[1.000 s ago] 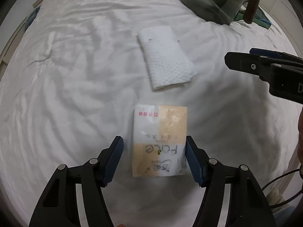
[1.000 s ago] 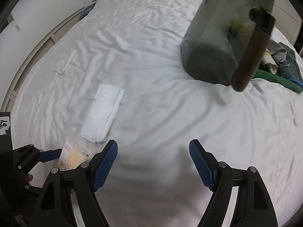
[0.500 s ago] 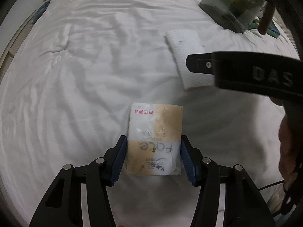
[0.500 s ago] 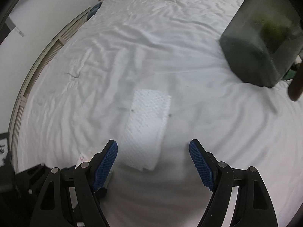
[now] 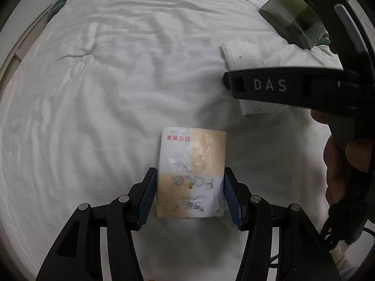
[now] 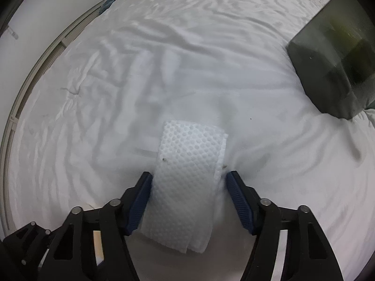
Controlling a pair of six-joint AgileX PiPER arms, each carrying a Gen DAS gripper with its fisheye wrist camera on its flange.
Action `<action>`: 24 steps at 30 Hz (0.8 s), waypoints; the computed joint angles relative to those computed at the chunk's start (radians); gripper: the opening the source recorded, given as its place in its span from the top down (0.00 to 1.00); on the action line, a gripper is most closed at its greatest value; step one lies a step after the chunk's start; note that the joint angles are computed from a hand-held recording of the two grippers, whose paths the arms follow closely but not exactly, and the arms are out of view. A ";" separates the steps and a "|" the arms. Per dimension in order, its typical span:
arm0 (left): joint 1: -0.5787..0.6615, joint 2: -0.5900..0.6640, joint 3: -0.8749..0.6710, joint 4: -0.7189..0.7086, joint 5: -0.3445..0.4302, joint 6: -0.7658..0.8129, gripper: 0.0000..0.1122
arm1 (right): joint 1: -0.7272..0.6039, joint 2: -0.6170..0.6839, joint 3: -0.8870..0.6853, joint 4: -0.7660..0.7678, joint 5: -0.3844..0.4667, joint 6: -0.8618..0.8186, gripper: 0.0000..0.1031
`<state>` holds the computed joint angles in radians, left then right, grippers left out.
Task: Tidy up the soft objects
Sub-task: 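Grasp the tissue pack with the left tool while the right tool grasps the white mesh cloth, then lift the tissue pack and white cloth and turn toward the tray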
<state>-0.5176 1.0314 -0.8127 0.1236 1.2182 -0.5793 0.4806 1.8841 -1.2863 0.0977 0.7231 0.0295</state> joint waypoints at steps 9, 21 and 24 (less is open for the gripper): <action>-0.088 0.088 -0.040 0.025 -0.037 -0.119 0.58 | -0.037 -0.020 0.032 0.086 0.006 -0.163 0.86; -0.164 0.130 -0.079 0.053 -0.036 -0.248 0.59 | -0.127 -0.155 0.187 0.177 0.051 -0.386 0.91; -0.190 0.148 -0.099 0.060 -0.038 -0.272 0.59 | -0.148 -0.177 0.208 0.185 0.065 -0.421 0.91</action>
